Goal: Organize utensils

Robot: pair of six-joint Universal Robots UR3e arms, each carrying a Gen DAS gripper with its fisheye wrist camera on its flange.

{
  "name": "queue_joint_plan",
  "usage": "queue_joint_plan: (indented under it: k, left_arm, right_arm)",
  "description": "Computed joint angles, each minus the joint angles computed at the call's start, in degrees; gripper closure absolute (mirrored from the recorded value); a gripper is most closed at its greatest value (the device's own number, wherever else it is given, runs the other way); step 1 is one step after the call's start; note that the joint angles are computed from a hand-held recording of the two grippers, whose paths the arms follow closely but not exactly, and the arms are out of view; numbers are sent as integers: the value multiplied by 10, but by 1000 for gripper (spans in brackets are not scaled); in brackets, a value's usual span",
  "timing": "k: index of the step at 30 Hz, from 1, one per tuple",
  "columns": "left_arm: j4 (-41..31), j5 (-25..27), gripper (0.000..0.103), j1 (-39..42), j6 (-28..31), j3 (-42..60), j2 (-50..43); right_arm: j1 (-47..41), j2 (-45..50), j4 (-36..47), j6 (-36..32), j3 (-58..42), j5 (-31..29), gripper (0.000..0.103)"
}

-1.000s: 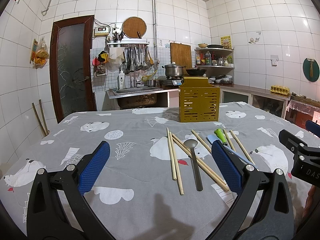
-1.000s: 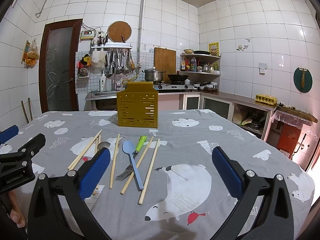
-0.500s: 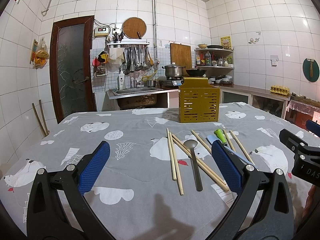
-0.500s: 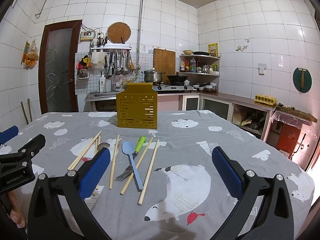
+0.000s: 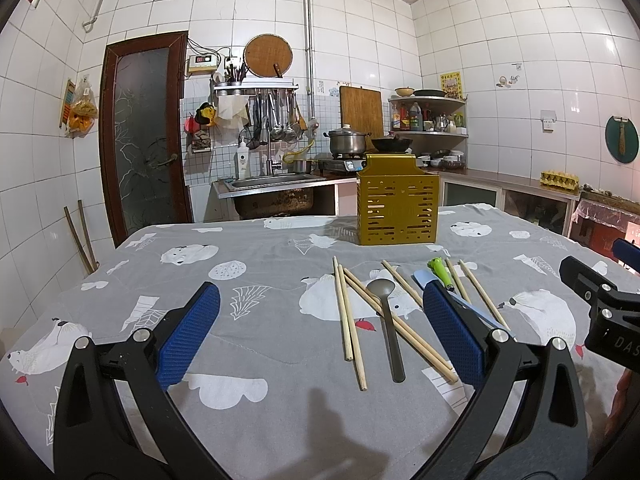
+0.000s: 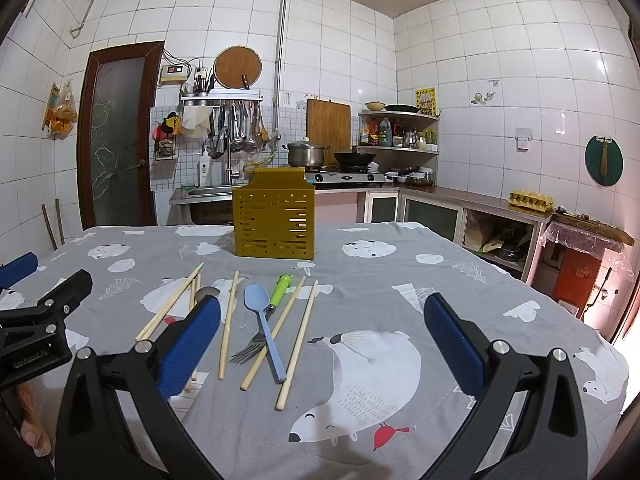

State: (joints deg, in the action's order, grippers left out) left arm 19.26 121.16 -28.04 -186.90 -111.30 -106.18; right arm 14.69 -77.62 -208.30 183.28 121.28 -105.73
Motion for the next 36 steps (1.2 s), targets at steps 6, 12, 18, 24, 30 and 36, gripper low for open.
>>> queue_joint_plan:
  k: [6,12,18,24,30,36]
  left_arm:
    - [0,1,5,-1,0,1,-1]
    - [2,0,5,0,0,0,-1]
    - [3,6,5,-6,-1,4,-3]
    - [10,10,5,-9,1,4,-4]
    - [11,-9,5,5,-2,-15,13]
    - [6,-14,5,10,-4,-16,17]
  right_arm:
    - [0,-1,0,0,1,0,4]
    - [0,-2,4,2,-1,-1,4]
    - [0,-1,1,0,0,-1,4]
    - [-1,0,-11,-6,3,7,4]
    - [0,0,-18,-7,6,10,4]
    - [-4,-2,-4,-7,4,24,4]
